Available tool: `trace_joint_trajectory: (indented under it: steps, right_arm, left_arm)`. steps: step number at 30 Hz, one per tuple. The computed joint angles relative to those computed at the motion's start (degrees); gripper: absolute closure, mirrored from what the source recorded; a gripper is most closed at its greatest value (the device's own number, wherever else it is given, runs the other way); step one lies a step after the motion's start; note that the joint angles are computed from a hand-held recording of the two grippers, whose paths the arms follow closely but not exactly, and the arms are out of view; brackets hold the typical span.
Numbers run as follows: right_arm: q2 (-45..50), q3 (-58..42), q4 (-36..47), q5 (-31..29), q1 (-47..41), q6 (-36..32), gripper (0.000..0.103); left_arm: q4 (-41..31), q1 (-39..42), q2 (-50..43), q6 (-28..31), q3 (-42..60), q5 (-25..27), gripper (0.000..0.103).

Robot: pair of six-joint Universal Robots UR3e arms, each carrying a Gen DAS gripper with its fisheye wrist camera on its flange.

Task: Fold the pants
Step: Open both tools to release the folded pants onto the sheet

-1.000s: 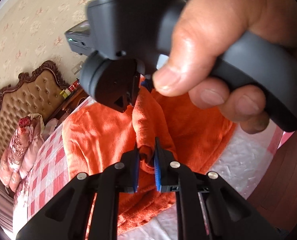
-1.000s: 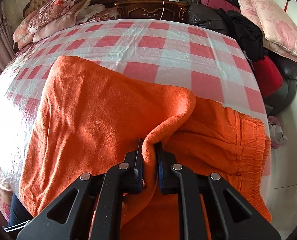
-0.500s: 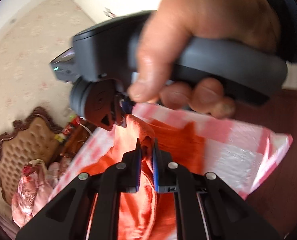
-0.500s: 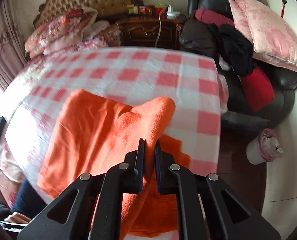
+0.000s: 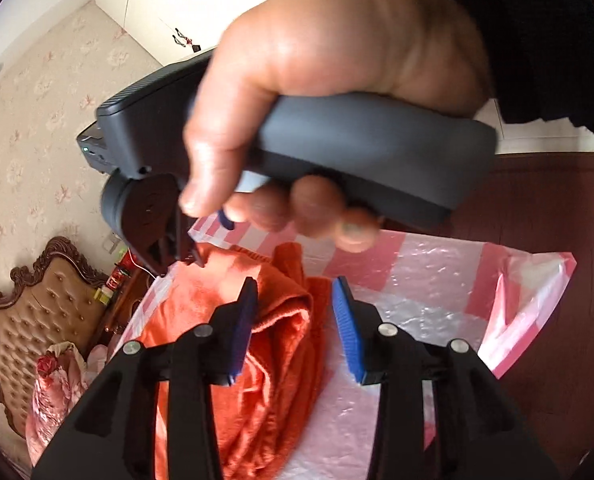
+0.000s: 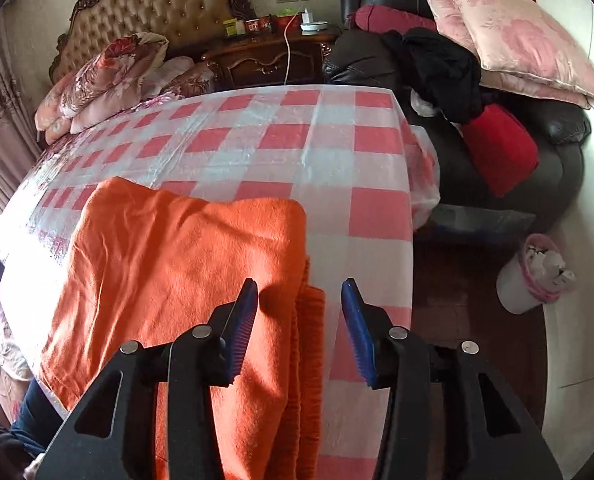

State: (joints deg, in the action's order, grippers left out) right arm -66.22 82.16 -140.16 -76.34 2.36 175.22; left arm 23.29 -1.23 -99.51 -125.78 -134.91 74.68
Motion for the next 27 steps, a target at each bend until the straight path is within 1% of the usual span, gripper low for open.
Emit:
trace_joint_trajectory:
  steps: [1, 3, 4, 5, 6, 8, 9, 11, 12, 14, 15, 16, 17, 18, 19, 20, 21, 22, 23, 24, 25, 26, 27]
  right_arm:
    - [0.69, -0.92, 0.51, 0.53, 0.05, -0.51, 0.06]
    - [2.38, -2.84, 2.02, 1.85, -0.04, -1.35, 0.072]
    - [2.89, -3.52, 2.77, 2.13, -0.03, -1.45, 0.082]
    - [3.27, -4.1, 3.53, 2.89, -0.2, -1.48, 0.085]
    - [3.44, -4.42, 3.37, 3.23, -0.26, -1.23, 0.088]
    - [3.25, -4.99, 3.33, 3.04, 0.02, -1.35, 0.093]
    - [3.43, -5.76, 3.67, 3.03, 0.21, -1.54, 0.097]
    - [3.66, -7.14, 4.66, 3.78, 0.34, -1.8, 0.099]
    - [3.72, -7.75, 4.9, 3.65, 0.58, -1.99, 0.099]
    - [3.5, -8.21, 4.13, 4.16, 0.76, -2.51, 0.099]
    - [3.31, -7.97, 3.2, 4.67, 0.66, -2.47, 0.099]
    - [3.4, -7.84, 2.27, 4.7, 0.59, -2.12, 0.099]
    - [4.19, -8.54, 2.37, 3.63, 0.68, -1.46, 0.098]
    - [5.19, -9.56, 3.0, 2.24, 0.89, -0.97, 0.098]
    - [6.67, -10.44, 3.56, -0.24, 1.23, -0.54, 0.096]
    - [7.29, -10.09, 3.33, -1.35, 1.2, -0.69, 0.084]
    - [7.07, -8.65, 1.79, -1.27, 0.83, -0.74, 0.078]
    - [5.82, -5.82, -1.12, -1.6, 0.37, 0.07, 0.064]
    - [4.8, -4.61, -1.75, -1.56, -0.04, 0.68, 0.063]
    - [2.61, -2.41, -2.61, -1.23, -0.79, 1.47, 0.063]
    - [0.92, -0.71, -3.54, -1.94, -0.99, 2.19, 0.063]
    - [-1.76, 1.85, -5.09, -5.12, -0.52, 3.76, 0.062]
    - [-4.64, 4.63, -6.7, -9.8, 0.79, 5.5, 0.06]
  left_arm:
    - [0.28, -0.29, -0.46, -0.26, 0.3, 0.36, 0.063]
    - [0.79, -1.82, -0.27, -2.2, 0.29, 1.53, 0.066]
    - [1.58, -1.95, -0.18, -2.91, -0.19, 1.69, 0.076]
    - [2.14, -3.06, 0.04, -4.02, -0.42, 2.86, 0.087]
    - [2.52, -4.49, 0.02, -4.8, -0.46, 4.3, 0.088]
    - [1.62, -4.47, -1.23, -4.08, 1.04, 4.67, 0.091]
    - [1.44, -4.56, -1.24, -4.16, 1.05, 4.79, 0.093]
    - [2.52, -4.13, -0.35, -5.1, 0.66, 4.14, 0.096]
    - [4.21, -4.07, 0.14, -6.08, 0.21, 4.01, 0.096]
    - [5.22, -4.45, 0.4, -7.61, 0.62, 4.36, 0.095]
    - [4.39, -4.88, -0.39, -7.94, 1.65, 4.78, 0.092]
    - [0.85, -4.58, 0.07, -8.06, 2.61, 3.9, 0.084]
    - [-4.69, -3.46, 1.84, -8.41, 3.06, 1.6, 0.076]
    - [-7.59, -1.52, 4.04, -8.36, 2.25, -1.27, 0.075]
    - [-10.36, 0.04, 6.34, -8.2, 1.82, -3.54, 0.075]
    - [-11.16, 1.9, 8.55, -7.82, 0.25, -6.55, 0.073]
    - [-12.46, 4.34, 11.73, -7.3, -1.55, -10.2, 0.07]
    - [-15.28, 7.11, 15.44, -7.27, -2.83, -13.6, 0.062]
    - [-19.39, 10.01, 18.92, -7.35, -3.32, -16.82, 0.058]
    - [-24.94, 14.05, 23.11, -8.1, -3.5, -20.37, 0.058]
    - [-28.76, 17.47, 25.63, -9.67, -3.08, -22.2, 0.058]
    - [-31.95, 20.31, 26.9, -11.61, -2.05, -23.26, 0.058]
    - [-35.86, 22.96, 26.27, -14.21, 0.61, -23.8, 0.058]
